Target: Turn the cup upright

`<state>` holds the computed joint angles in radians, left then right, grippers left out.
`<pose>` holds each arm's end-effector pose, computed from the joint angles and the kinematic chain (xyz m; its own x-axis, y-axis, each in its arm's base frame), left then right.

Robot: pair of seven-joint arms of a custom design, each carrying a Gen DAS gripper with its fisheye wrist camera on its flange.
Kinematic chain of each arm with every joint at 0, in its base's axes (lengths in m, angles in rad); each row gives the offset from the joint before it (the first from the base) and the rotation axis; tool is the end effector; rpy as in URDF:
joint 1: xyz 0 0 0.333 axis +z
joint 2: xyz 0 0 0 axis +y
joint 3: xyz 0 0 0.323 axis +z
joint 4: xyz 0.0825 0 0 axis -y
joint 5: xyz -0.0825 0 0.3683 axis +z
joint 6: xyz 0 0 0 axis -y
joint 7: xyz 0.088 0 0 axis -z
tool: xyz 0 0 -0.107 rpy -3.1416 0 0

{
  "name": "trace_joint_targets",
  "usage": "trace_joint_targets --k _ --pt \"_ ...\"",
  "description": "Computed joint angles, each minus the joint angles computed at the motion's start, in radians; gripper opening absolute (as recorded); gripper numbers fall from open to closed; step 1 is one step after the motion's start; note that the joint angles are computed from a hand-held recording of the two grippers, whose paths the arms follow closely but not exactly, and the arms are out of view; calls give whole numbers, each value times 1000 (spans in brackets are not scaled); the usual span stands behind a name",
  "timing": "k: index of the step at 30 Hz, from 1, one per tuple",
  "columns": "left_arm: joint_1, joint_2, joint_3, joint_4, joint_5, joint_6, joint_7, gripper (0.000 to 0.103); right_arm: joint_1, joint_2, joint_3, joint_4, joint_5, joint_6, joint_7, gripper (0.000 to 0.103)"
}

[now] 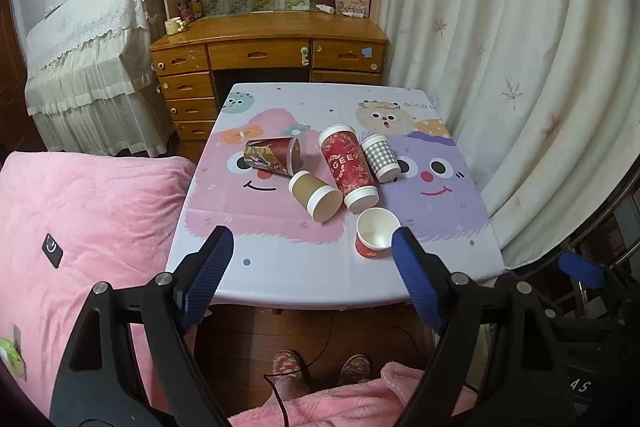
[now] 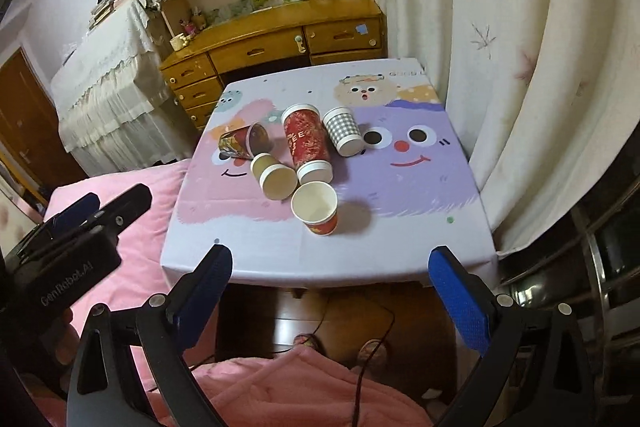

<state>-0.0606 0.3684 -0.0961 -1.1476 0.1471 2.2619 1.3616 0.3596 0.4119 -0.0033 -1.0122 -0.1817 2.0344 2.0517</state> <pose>0.6878 -0.0878 0.6893 0.0109 -0.9995 0.0307 -0.7287 -0.0290 -0.6843 0.6505 0.2319 0.6951 -0.0602 -0.9930 -0.1021 -0.8038 0.1088 -0.5848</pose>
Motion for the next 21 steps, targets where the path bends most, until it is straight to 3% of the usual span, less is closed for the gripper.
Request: trace_joint_targets --k 3,6,10,13,17,21 --pt "-15 -31 11 -59 46 63 -27 82 16 -51 -7 -96 -47 77 22 100" --pt "-13 -40 10 -80 52 107 -36 90 19 -69 -4 -135 -72 93 44 100" --pt "-17 -34 15 -73 75 113 -46 102 18 -110 -11 -208 -111 181 107 102" --pt "-9 -24 13 -58 62 105 -50 102 16 -137 -11 -252 -154 249 145 103" --pt "-2 8 9 -13 40 69 -41 102 12 -138 -4 -247 -171 251 154 103" --pt "3 33 6 17 18 54 -24 102 13 -113 -1 -193 -163 186 151 103"
